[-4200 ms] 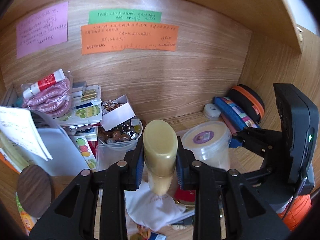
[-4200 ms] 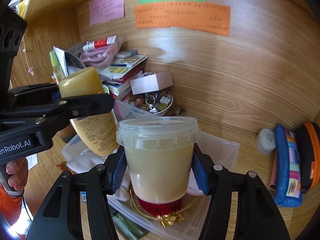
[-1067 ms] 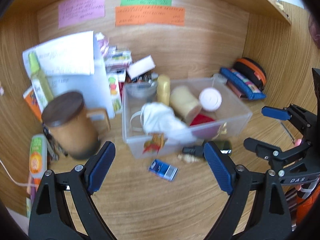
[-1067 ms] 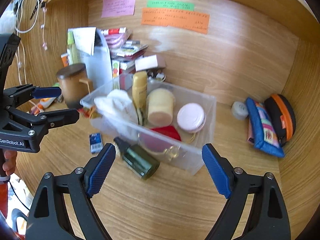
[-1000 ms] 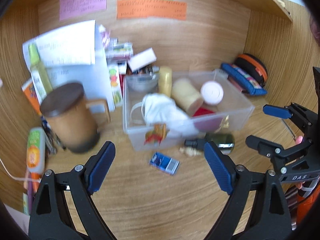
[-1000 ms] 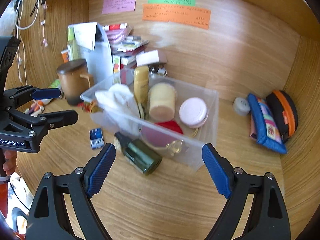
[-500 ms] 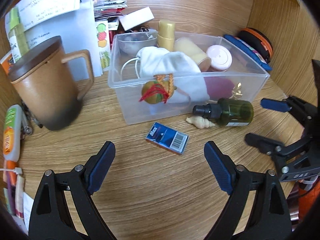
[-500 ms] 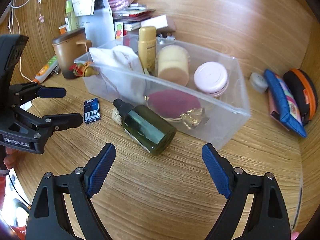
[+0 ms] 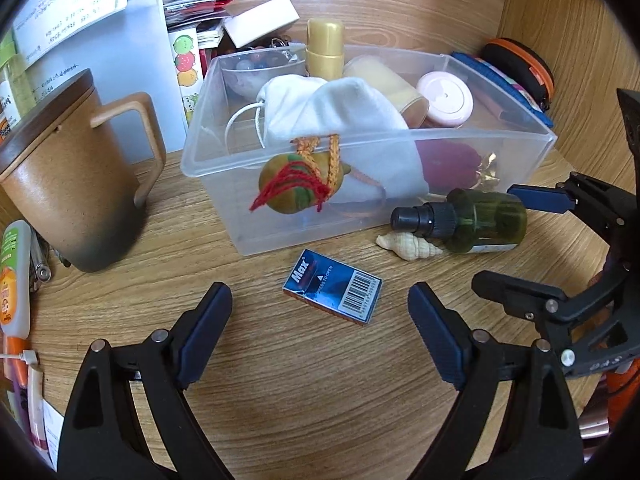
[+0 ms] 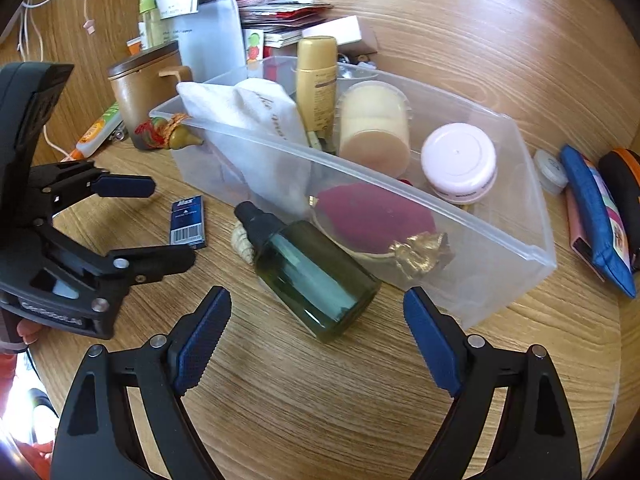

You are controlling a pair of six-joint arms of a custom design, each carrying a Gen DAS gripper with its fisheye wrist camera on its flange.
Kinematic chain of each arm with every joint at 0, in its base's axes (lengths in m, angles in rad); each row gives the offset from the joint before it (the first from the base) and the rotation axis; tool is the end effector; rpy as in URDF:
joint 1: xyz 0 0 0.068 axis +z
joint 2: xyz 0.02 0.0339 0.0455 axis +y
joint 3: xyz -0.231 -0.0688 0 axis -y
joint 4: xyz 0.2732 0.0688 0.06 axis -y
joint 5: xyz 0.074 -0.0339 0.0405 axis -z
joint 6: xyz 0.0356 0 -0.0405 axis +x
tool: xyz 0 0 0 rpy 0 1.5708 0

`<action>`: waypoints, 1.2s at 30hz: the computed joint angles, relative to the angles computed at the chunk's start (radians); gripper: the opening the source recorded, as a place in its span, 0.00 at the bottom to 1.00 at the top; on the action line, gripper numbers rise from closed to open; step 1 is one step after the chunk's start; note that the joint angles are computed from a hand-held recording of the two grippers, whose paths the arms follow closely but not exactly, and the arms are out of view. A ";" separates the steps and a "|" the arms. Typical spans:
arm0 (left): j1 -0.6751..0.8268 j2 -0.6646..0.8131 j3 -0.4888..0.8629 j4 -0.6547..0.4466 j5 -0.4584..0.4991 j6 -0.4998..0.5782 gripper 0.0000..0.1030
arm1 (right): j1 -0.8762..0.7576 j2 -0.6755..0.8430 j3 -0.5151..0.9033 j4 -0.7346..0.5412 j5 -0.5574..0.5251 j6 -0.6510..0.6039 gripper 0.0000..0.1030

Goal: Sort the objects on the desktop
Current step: 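Grasp the green dropper bottle with right tool while left tool grasps the blue Max box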

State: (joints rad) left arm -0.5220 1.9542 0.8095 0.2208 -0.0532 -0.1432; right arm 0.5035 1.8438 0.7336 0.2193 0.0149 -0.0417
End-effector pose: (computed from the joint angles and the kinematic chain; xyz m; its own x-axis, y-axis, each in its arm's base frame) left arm 0.2957 -0.1679 0.0163 -0.7517 0.2680 -0.6026 0.3666 0.9293 -0.0440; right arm 0.2861 0.1570 0.0327 -0.6608 -0.4116 -0.6277 -0.5022 0.8639 -0.0378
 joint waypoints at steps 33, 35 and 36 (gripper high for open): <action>-0.059 -0.016 -0.036 0.030 -0.046 0.010 0.50 | 0.011 -0.076 -0.075 0.046 -0.125 0.009 0.36; -0.068 -0.033 -0.061 0.041 -0.051 -0.005 0.50 | 0.019 -0.108 -0.110 0.046 -0.113 0.002 0.36; -0.069 -0.048 -0.079 0.050 -0.051 -0.010 0.50 | 0.022 -0.114 -0.119 0.048 -0.109 0.001 0.36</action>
State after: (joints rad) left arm -0.5914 1.9065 0.7308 0.2707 -0.1040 -0.1528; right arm 0.5254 1.7293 0.6144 0.2675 -0.0941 -0.0402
